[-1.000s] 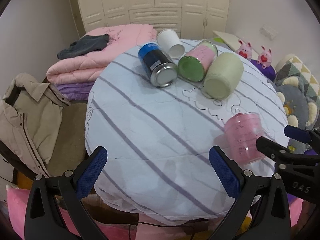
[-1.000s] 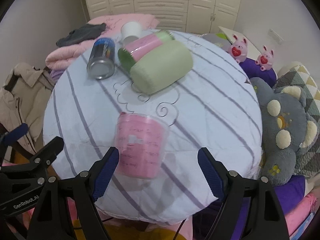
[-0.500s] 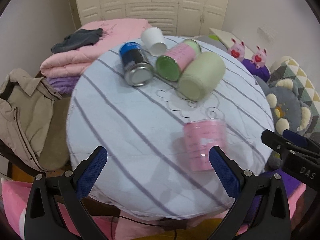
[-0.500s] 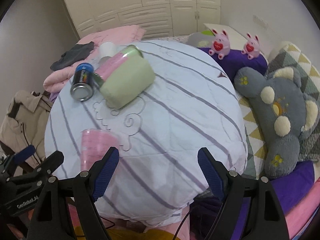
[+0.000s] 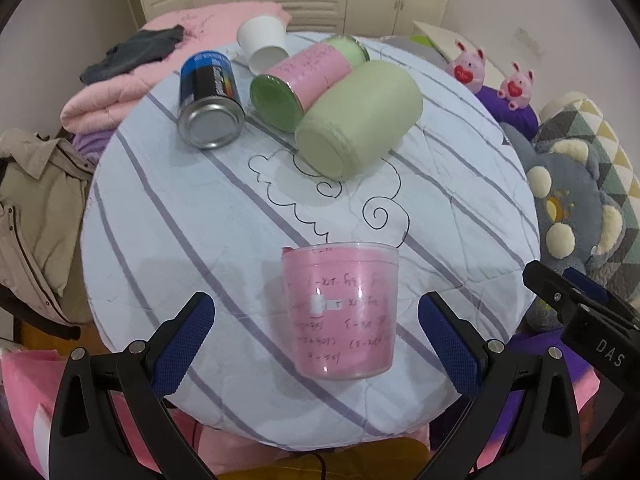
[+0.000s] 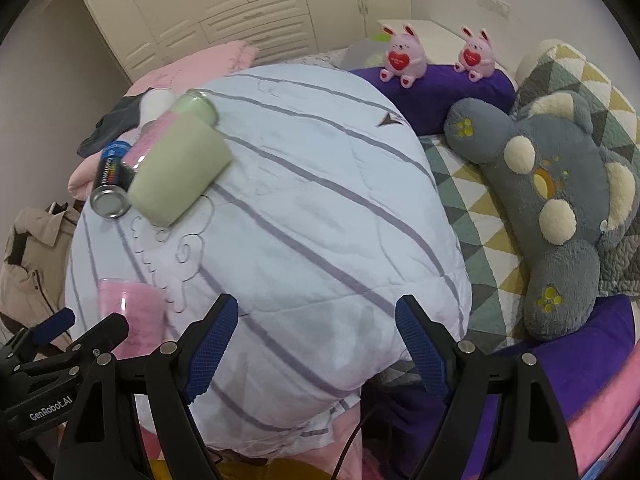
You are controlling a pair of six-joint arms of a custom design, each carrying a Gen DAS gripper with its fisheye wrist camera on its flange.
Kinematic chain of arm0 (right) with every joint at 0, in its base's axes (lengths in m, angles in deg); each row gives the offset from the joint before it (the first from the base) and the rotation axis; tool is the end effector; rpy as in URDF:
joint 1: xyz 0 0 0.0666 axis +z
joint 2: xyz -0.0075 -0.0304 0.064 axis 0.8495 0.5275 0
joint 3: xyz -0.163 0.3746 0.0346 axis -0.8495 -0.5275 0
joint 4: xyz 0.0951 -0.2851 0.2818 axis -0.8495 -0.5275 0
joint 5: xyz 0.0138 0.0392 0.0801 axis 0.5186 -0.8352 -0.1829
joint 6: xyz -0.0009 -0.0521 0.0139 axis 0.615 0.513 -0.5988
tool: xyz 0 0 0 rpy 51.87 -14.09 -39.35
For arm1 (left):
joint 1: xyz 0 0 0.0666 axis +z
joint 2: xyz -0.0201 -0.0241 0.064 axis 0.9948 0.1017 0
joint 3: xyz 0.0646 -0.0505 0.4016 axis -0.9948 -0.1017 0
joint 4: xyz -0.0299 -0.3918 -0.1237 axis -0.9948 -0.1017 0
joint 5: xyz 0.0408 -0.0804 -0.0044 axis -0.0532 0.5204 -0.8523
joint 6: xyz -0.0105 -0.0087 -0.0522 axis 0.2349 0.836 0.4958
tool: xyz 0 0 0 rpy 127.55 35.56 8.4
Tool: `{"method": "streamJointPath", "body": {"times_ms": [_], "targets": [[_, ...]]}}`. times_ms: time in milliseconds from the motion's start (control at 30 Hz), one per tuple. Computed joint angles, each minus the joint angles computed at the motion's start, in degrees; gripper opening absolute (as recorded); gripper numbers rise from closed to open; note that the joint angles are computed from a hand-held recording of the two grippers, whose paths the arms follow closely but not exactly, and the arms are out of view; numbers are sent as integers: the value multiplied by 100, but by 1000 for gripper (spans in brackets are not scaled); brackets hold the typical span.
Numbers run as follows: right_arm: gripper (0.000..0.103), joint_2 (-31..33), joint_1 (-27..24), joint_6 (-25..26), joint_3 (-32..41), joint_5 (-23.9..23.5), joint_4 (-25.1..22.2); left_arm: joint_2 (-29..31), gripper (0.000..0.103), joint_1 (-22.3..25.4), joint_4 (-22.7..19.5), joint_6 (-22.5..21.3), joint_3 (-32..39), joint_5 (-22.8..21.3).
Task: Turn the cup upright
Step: 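Release the pink cup from the right gripper in front of the left gripper, then grasp the pink cup with the left gripper and rotate it rim-up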
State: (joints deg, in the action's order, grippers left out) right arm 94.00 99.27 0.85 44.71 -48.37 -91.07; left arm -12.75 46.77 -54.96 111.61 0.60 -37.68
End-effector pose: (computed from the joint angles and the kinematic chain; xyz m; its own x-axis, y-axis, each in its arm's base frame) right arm 0.4103 0.3540 0.3978 -0.8851 -0.1095 -0.4523 -0.2153 0.9580 0.1894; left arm 0.3441 -0.2489 0.4007 -0.8580 -0.2889 -0.4247 -0.3011 0.9528 -0.0399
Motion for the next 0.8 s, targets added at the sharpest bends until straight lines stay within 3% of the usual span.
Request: {"method": "streamJointPath", "body": {"times_ms": [467,500,533,567,800], "targets": [[82,236,-170,54,-27,-456,-6,355,102,224,-36,-57,103,399],[82,253,-178,51,-29,-490,-8,392,98,251,-44,-74,104,502],[82,267,-187,48,-33,-523,-10,462,75,279,-104,-111,130,631],[82,280,-198,48,-26,-556,-17,542,69,288,-214,-150,175,713],[82,303,-245,16,-15,-617,-16,464,67,233,-81,-166,157,654]]}}
